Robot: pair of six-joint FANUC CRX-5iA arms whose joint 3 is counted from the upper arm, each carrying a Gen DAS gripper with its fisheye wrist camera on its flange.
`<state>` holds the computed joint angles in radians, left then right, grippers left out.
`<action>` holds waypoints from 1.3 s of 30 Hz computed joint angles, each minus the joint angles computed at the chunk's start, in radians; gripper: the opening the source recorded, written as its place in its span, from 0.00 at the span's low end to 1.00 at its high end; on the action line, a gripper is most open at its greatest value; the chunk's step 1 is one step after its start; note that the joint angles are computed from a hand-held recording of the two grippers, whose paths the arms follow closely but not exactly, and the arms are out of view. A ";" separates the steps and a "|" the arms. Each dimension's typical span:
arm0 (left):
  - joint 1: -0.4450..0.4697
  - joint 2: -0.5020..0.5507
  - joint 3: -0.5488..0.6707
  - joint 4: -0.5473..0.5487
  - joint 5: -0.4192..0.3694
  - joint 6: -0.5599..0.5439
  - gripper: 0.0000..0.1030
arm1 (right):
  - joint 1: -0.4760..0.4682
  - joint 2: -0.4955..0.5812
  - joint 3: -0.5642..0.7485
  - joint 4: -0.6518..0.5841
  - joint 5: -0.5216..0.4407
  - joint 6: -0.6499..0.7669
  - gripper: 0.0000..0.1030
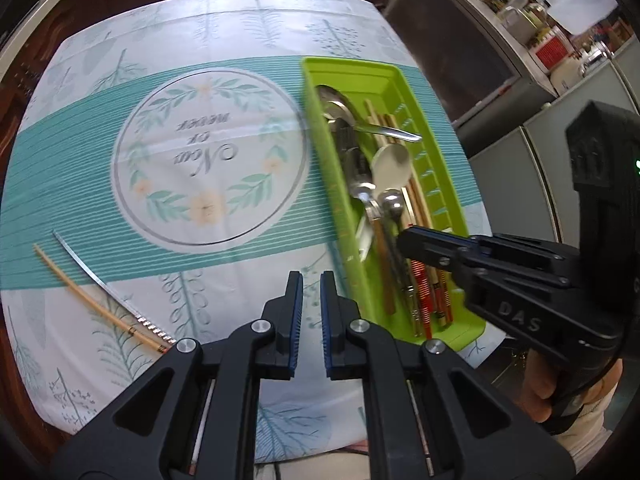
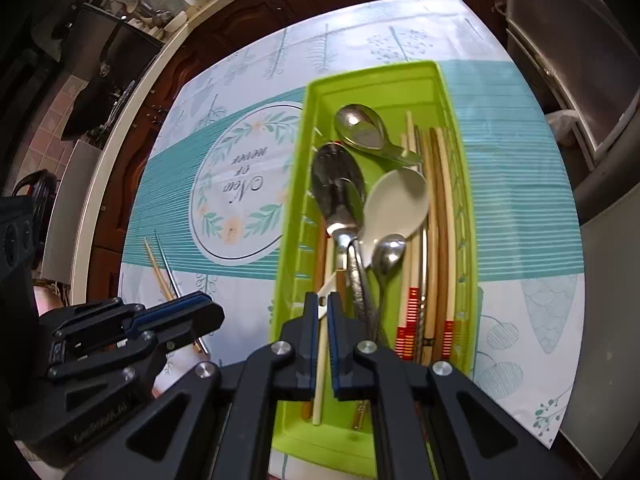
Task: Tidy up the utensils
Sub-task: 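Grasp the wooden chopstick with the left tool while the right grasps the metal chopstick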
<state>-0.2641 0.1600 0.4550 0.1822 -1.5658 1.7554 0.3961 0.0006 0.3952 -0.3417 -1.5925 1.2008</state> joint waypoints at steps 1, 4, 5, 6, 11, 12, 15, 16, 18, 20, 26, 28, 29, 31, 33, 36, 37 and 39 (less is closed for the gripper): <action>0.014 -0.013 -0.008 -0.001 -0.006 0.006 0.05 | 0.009 -0.002 0.004 0.005 0.002 0.001 0.04; 0.059 -0.047 -0.036 0.001 -0.013 0.028 0.05 | 0.030 0.001 0.024 0.008 -0.001 0.007 0.04; 0.074 -0.057 -0.045 0.001 -0.014 0.034 0.05 | 0.039 0.004 0.033 0.006 -0.004 0.008 0.04; 0.091 -0.070 -0.055 -0.002 -0.014 0.043 0.05 | 0.048 0.009 0.044 0.004 -0.009 0.012 0.04; 0.159 -0.119 -0.082 -0.021 -0.016 0.057 0.05 | 0.094 0.036 0.095 -0.002 -0.027 0.019 0.04; 0.169 -0.125 -0.084 -0.027 -0.018 0.057 0.05 | 0.105 0.043 0.104 -0.003 -0.030 0.019 0.04; 0.195 -0.148 -0.085 -0.070 -0.024 0.057 0.05 | 0.139 0.065 0.135 -0.005 -0.044 0.031 0.04; 0.201 -0.154 -0.086 -0.083 -0.024 0.057 0.05 | 0.150 0.072 0.145 -0.003 -0.049 0.034 0.04; 0.218 -0.169 -0.093 -0.103 -0.022 0.052 0.06 | 0.174 0.091 0.170 -0.003 -0.061 0.037 0.05; 0.229 -0.182 -0.092 -0.143 -0.028 0.037 0.06 | 0.198 0.112 0.197 0.003 -0.072 0.041 0.09; 0.317 -0.229 -0.156 -0.148 -0.021 -0.001 0.07 | 0.269 0.181 0.273 0.022 -0.103 0.048 0.15; 0.360 -0.243 -0.194 -0.119 -0.018 -0.007 0.07 | 0.286 0.217 0.305 0.021 -0.125 0.043 0.15; 0.383 -0.249 -0.215 -0.106 -0.017 -0.009 0.07 | 0.292 0.233 0.320 0.019 -0.136 0.041 0.15; 0.422 -0.255 -0.248 -0.082 -0.018 -0.014 0.07 | 0.308 0.268 0.350 0.018 -0.157 0.043 0.15; 0.455 -0.261 -0.282 -0.055 -0.011 -0.016 0.07 | 0.328 0.304 0.378 0.033 -0.174 0.048 0.15; 0.492 -0.267 -0.324 -0.020 0.000 -0.022 0.07 | 0.348 0.362 0.427 0.033 -0.210 0.059 0.15; 0.500 -0.267 -0.334 -0.009 0.003 -0.025 0.07 | 0.354 0.380 0.443 0.030 -0.225 0.062 0.15; 0.517 -0.264 -0.357 0.016 0.006 -0.027 0.07 | 0.368 0.404 0.457 0.045 -0.240 0.071 0.15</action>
<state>0.2533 -0.1040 0.0978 0.1983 -1.5595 1.7284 0.7643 0.4043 0.8527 -0.2970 -1.8321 1.2716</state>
